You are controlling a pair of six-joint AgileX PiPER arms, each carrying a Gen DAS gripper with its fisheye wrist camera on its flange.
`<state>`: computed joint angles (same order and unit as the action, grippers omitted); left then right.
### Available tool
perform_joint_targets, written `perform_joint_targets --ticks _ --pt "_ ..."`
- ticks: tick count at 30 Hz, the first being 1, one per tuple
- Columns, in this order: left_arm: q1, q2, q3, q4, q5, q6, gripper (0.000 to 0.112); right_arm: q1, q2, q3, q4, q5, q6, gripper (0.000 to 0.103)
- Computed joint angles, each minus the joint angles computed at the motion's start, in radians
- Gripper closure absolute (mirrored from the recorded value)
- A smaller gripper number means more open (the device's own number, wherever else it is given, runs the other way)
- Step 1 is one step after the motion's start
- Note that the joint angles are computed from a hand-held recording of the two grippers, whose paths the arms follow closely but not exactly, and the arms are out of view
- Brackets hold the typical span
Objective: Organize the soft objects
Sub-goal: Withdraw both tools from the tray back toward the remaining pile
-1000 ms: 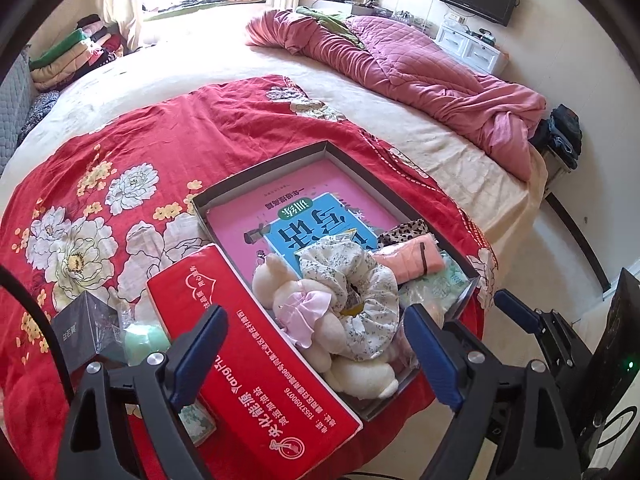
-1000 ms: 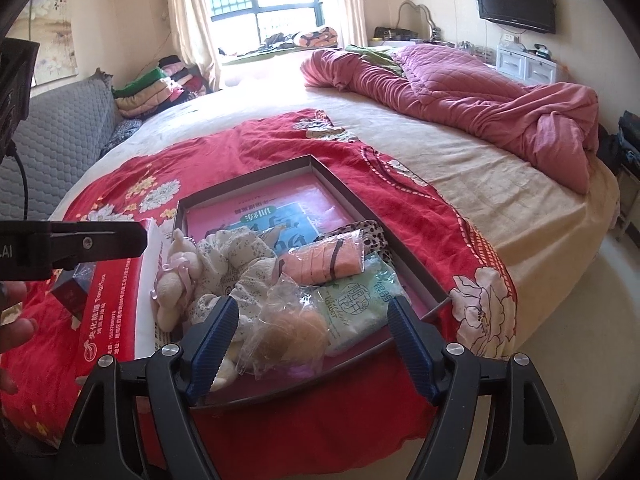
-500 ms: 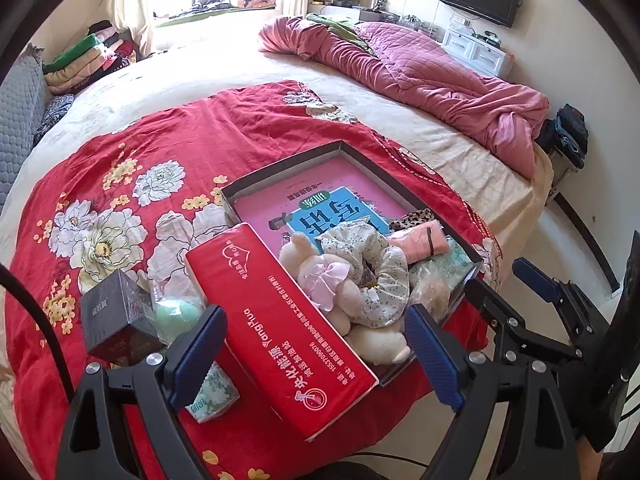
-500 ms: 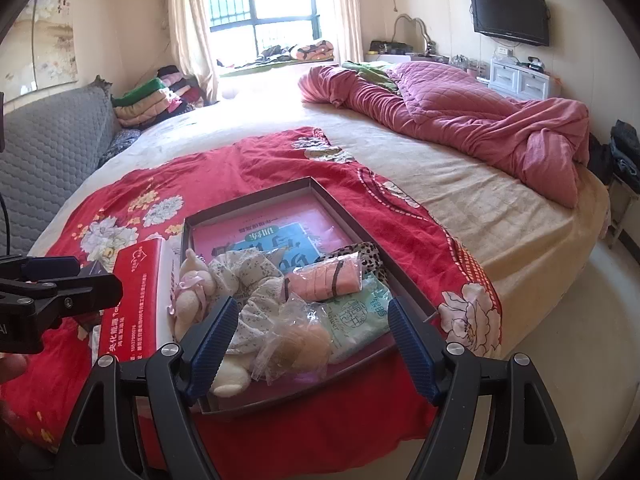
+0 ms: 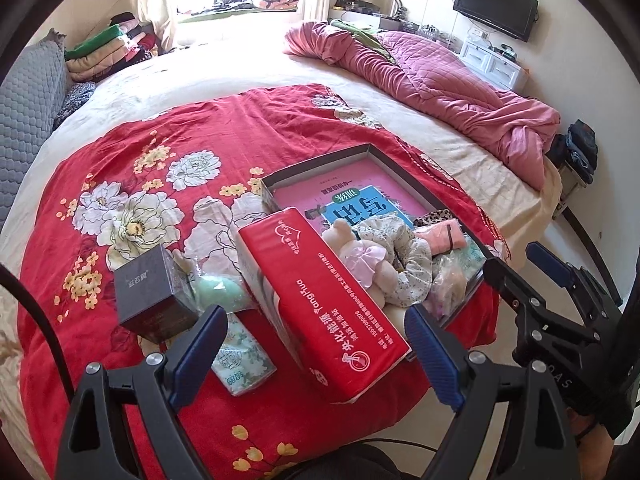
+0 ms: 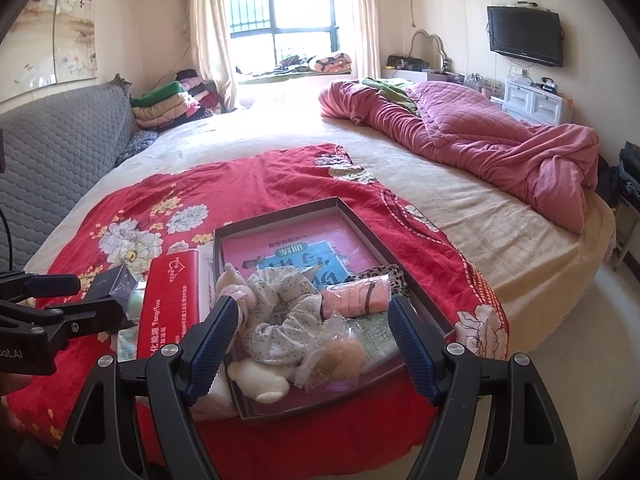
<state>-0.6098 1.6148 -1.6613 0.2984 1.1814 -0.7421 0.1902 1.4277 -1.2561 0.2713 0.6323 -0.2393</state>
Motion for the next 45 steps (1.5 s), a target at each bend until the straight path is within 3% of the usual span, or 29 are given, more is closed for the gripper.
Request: perform_joint_targets --ticks 20,31,45 --pt "0.056 -0.198 0.227 0.009 -0.003 -0.048 0.022 0.186 -0.018 -0.041 -0.113 0.032 0.075 0.025" --pt "0.191 -0.292 0.442 -0.102 -0.089 -0.008 0.022 0.291 0.000 -0.062 -0.166 0.041 0.098 0.025" --pt "0.305 -0.182 0.511 -0.251 -0.207 0.076 0.022 0.381 0.059 -0.074 -0.245 0.050 0.098 0.025"
